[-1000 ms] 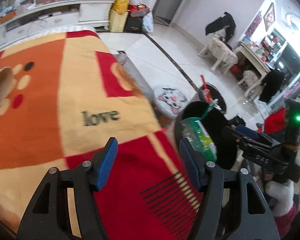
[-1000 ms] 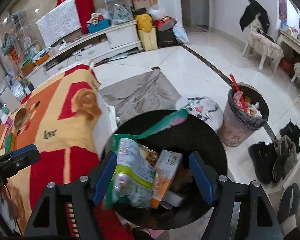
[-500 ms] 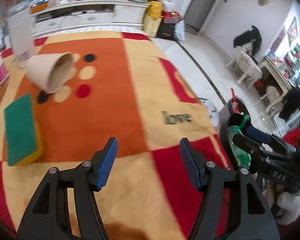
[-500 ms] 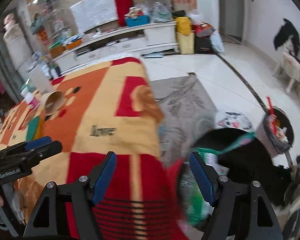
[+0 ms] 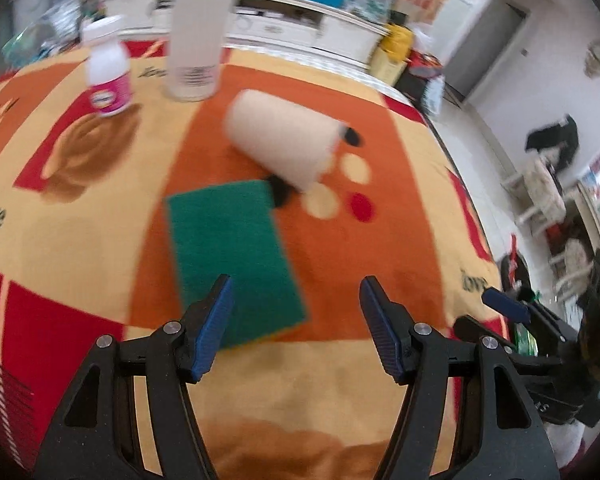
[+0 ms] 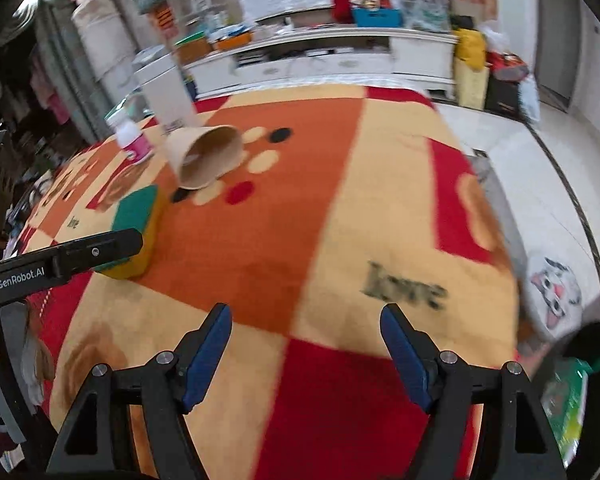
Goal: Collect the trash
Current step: 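Grasp the green-yellow sponge with the left tool while the right tool grasps the paper cup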
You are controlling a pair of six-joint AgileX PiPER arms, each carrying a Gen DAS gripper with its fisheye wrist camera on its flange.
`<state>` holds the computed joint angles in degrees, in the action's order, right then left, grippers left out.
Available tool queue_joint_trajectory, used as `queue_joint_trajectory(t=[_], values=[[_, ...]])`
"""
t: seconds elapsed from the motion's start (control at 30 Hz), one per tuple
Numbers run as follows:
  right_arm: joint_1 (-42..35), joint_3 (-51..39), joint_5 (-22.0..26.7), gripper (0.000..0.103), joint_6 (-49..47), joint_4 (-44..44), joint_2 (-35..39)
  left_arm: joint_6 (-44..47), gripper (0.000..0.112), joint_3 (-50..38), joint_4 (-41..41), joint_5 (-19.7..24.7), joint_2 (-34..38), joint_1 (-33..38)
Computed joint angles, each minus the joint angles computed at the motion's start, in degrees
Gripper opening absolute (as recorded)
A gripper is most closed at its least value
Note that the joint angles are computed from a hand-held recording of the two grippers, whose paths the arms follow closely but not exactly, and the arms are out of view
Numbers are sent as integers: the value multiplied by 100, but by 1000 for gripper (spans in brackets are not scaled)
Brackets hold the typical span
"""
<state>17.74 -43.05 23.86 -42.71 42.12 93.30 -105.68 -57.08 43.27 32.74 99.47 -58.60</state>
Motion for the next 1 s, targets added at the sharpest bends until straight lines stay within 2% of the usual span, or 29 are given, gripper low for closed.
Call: queue_joint_trajectory(t=[0.13,0.27,0.4,0.63,0.67,0.7,0.77,0.87,1.0], values=[[346,-301,-25,75,3,216,299,-274,66,290,167,-204,-66,333],[594,-525,-34,76,23,274,492,75,74,66,-145,-86,210,522],[742,-840,3,77,193,115,703,152,74,187,-383,-229,221,682],[731,-1262,196,78,126,210,971,81,74,463,-188,-503,71,777],[724,-1368,254,78,98,259,1004,94,72,546,-183,-606,6,810],[716,-1545,360,78,62,320,1060,100,63,634,-171,-690,-68,846],[708,-1893,561,78,30,331,1184,300,52,740,-301,-751,-174,940],[864,-2778,851,80,370,-155,1578,424,46,1098,-435,-1245,-433,1164],[1086,-4433,1682,83,818,-822,2530,668,42,1240,-606,-1366,-604,1237]])
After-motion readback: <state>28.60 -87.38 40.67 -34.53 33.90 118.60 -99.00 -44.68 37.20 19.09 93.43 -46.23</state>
